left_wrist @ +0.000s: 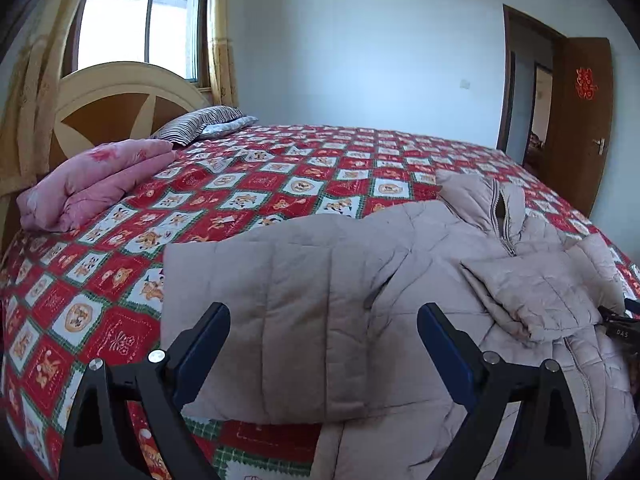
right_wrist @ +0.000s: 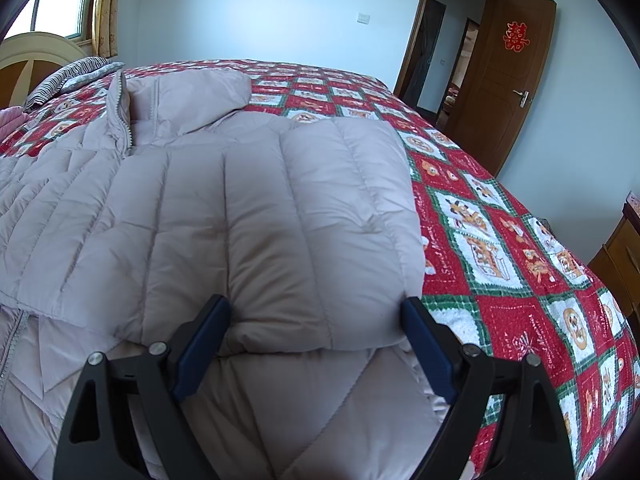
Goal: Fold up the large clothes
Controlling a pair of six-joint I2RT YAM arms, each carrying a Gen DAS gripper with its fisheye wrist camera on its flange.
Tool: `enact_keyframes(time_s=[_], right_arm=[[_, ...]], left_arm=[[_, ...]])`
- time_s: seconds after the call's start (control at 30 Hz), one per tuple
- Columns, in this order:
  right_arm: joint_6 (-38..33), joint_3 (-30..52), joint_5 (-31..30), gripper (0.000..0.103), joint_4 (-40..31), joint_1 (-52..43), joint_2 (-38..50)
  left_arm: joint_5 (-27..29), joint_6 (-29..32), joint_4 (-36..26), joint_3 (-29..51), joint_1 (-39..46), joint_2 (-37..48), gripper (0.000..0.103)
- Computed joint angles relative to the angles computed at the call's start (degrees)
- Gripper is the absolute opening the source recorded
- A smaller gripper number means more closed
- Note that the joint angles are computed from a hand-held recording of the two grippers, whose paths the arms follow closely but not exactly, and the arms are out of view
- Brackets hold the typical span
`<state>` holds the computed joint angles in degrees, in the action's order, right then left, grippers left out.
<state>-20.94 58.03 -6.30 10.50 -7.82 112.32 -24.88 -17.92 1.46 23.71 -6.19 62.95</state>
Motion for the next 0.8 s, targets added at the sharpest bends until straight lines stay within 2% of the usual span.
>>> enact_keyframes(time_s=[0.17, 0.23, 0.27, 0.3, 0.33, 0.37, 0.4, 0.53, 0.6, 0.7, 0.8], right_arm=[[0.0, -0.2, 0.0, 0.091, 0.3, 0.0, -0.2], [0.0, -0.3, -0.4, 0.091, 0.5, -0.2, -0.2], [0.0, -0.4, -0.6, 0.091, 0.5, -0.3, -0.3], [0.0, -0.4, -0.8, 0.091, 0.6, -0.4, -0.4], [0.0, -0.4, -0.9, 0.091, 0.6, -0.5, -0.3], [0.1, -0.6, -0.9, 0.091, 0.7, -0.4, -0.4], [0.1, -0.6, -0.8, 0.091, 0.8, -0.4, -0.4], [0.2, -0.8, -0.8, 0.091, 1.0, -0.3, -0.4], [0.2, -0.6, -0.8, 0.091, 0.9, -0.3, -0.4], [0.2, -0.7, -0.7, 0.091, 0.9, -0.3, -0.4], [0.2, -0.5, -0.8, 0.091, 0.7, -0.3, -0.4]], left_arm=[[-5.4, 2.5, 0.1, 7.7, -0.5, 17.3, 0.095], [-7.0, 3.2, -0.5, 9.8, 1.0, 21.9, 0.095], [-5.7, 3.5, 0.5, 9.2, 2.4, 21.7, 0.095], [-3.4, 4.2, 2.0, 7.9, 3.9, 20.5, 0.084], [-1.1, 4.9, 2.2, 7.1, 5.6, 19.0, 0.054], [1.1, 5.7, 1.3, 7.1, 7.3, 18.4, 0.035], [2.9, 6.2, 0.3, 7.2, 8.7, 17.6, 0.011], [4.8, 8.4, -2.2, 5.5, 10.2, 10.0, 0.009], [5.9, 8.2, -5.9, 5.4, 9.8, 3.0, 0.009], [6.4, 8.1, -11.8, 8.0, 6.7, -5.0, 0.009], [5.7, 7.7, -15.8, 12.7, 1.5, -8.7, 0.009]])
